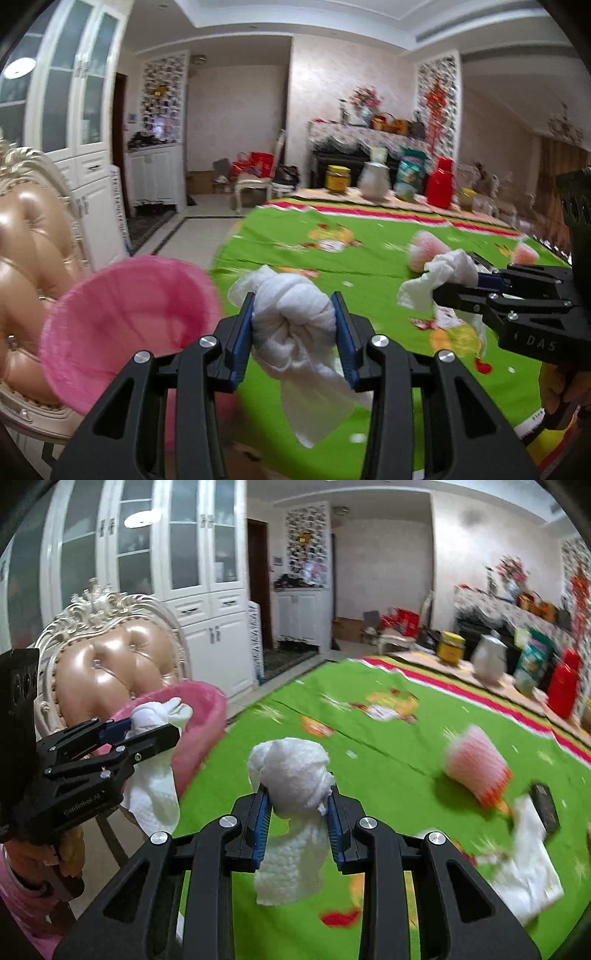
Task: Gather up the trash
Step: 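Open both tools over the pink bin to drop the tissues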
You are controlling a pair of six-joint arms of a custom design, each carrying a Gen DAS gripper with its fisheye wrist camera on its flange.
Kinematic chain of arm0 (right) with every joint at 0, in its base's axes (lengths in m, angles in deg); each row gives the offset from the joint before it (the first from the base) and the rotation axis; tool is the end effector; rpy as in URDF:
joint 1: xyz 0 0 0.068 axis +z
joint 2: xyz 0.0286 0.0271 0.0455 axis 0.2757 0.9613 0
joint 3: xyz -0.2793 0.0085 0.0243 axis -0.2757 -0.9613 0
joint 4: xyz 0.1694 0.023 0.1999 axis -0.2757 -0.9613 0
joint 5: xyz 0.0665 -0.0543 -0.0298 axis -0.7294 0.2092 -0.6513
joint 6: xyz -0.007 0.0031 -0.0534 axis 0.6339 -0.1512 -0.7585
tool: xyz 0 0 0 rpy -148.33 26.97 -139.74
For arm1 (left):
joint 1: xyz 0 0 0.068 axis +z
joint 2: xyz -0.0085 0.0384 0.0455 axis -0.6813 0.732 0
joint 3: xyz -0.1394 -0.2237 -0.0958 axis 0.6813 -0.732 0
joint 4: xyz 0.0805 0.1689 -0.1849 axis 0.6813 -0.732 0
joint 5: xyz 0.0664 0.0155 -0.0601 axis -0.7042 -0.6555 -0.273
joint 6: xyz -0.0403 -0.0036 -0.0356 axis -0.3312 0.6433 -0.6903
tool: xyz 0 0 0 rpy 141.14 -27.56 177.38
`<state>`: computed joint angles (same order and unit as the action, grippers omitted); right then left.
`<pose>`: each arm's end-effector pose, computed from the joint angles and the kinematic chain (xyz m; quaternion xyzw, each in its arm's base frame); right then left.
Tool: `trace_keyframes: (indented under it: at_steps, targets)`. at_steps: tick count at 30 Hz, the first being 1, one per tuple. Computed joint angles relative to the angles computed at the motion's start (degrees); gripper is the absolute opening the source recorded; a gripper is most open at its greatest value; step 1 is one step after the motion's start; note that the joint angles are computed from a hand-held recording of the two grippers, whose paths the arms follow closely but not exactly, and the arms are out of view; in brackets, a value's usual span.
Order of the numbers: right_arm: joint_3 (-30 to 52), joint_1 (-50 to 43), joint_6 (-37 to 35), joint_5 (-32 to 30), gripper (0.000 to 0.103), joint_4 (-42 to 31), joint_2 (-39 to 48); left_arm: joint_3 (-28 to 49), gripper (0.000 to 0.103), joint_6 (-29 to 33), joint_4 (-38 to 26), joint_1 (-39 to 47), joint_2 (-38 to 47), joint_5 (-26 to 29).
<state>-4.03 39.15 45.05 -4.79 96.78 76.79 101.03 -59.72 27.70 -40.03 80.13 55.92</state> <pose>0.2700 0.1198 0.1998 -0.2235 0.8506 0.1325 0.4571 0.2088 0.0034 0.1902 0.0494 0.8419 -0.0630 0.5337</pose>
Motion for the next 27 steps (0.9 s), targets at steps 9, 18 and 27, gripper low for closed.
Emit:
trace_keyframes:
  at_steps: [9, 18, 27]
  targets:
    - [18.1, 9.3, 0.2, 1.0, 0.028, -2.5, 16.0, 5.6, 0.039, 7.1, -0.5, 23.9, 7.5, 12.5]
    - [35.0, 14.4, 2.1, 1.1, 0.028, -8.5, 30.1, 15.3, 0.039, 9.2, 1.0, 35.6, 24.4, 19.0]
    - [46.6, 15.8, 5.5, -0.4, 0.073, -12.5, 39.0, 18.4, 0.074, 6.9, 4.5, 37.4, 31.1, 13.8]
